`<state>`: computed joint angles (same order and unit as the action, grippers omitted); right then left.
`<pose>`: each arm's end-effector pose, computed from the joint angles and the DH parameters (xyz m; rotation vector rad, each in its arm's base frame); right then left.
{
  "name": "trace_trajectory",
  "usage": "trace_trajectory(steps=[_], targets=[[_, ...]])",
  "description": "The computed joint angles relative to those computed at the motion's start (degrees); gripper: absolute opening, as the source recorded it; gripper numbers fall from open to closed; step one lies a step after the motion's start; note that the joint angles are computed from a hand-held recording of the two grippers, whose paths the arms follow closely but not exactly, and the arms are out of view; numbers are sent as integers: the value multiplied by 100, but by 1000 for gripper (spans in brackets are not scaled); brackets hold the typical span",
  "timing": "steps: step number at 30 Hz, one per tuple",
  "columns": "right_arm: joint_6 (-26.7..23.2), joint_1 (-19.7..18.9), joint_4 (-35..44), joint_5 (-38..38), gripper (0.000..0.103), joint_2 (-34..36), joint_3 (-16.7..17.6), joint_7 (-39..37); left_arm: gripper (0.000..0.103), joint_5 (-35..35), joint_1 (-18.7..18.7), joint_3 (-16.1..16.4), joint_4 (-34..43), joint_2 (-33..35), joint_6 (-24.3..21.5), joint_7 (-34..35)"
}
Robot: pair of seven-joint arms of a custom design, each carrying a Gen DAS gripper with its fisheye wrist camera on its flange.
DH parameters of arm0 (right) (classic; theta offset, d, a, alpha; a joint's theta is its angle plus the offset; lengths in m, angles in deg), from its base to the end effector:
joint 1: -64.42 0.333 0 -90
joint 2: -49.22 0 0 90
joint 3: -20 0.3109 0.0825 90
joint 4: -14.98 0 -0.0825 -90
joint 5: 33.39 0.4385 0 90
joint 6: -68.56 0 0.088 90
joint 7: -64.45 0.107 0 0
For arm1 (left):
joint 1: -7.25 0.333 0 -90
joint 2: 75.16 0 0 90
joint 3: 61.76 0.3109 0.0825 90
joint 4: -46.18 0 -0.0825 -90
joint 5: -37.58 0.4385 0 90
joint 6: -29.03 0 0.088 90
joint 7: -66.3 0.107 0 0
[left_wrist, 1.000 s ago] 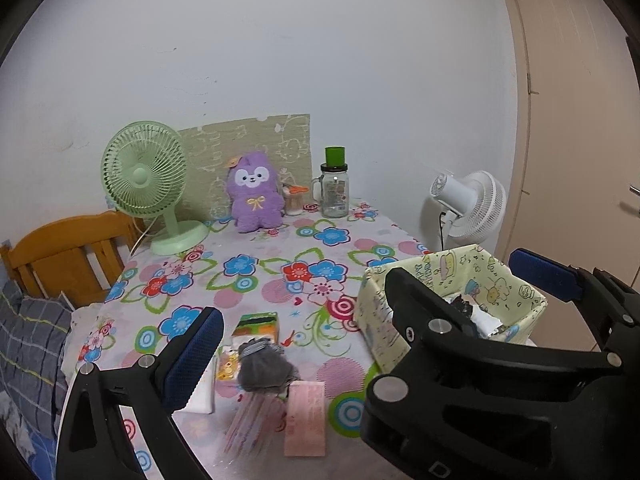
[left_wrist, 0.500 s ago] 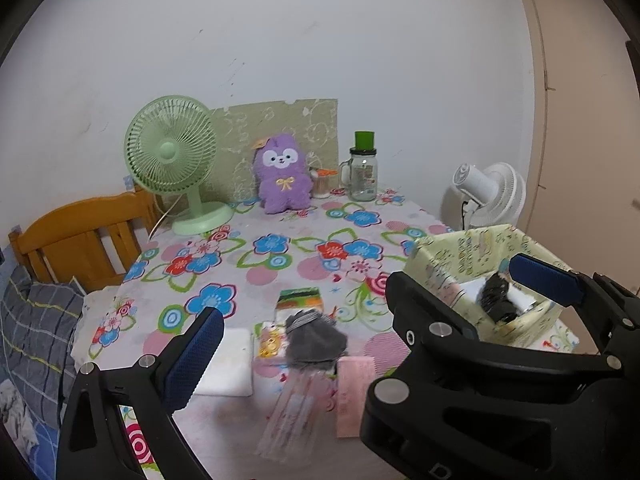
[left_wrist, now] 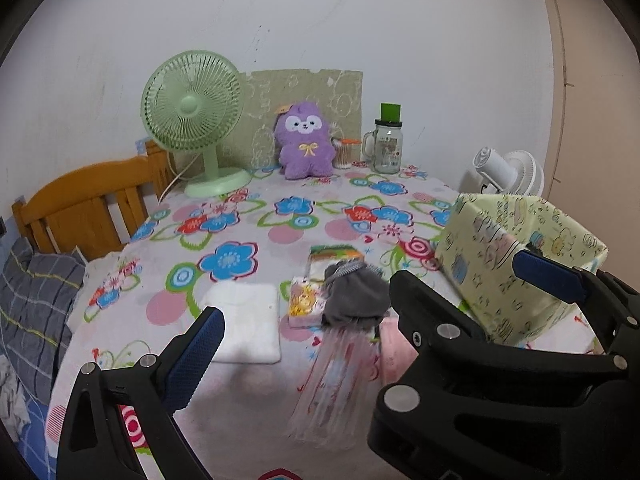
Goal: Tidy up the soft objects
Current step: 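Withdraw both tools from the box back over the table, then grasp the clear plastic bag with the left tool while the right tool grasps the pink packet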
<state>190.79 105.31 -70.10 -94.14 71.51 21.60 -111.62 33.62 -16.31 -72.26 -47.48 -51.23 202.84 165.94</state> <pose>0.5856 0.4806 0.4773 -1.2911 1.9830 -1.0005 0.6490 -0.4058 0.4712 -1.0920 2.1818 -1.1744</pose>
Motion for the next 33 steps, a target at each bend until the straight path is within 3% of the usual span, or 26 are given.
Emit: trace_trajectory(steps=[11,22,27,33], targets=[[184,23,118,56,95,295,-79,-154,96,-149,156,-121,-80,128,-33,208],[365,-19,90,358,95,430,-155,-176,89,-273,248,-190,126,366,-341,320],[376,-61,55,529,95,456,-156,-180,81,-253,230,-201,292,501,-530,385],[386,-119,8,718,95,463,-145,-214,60,-434,366,-429,450,632,-791,694]])
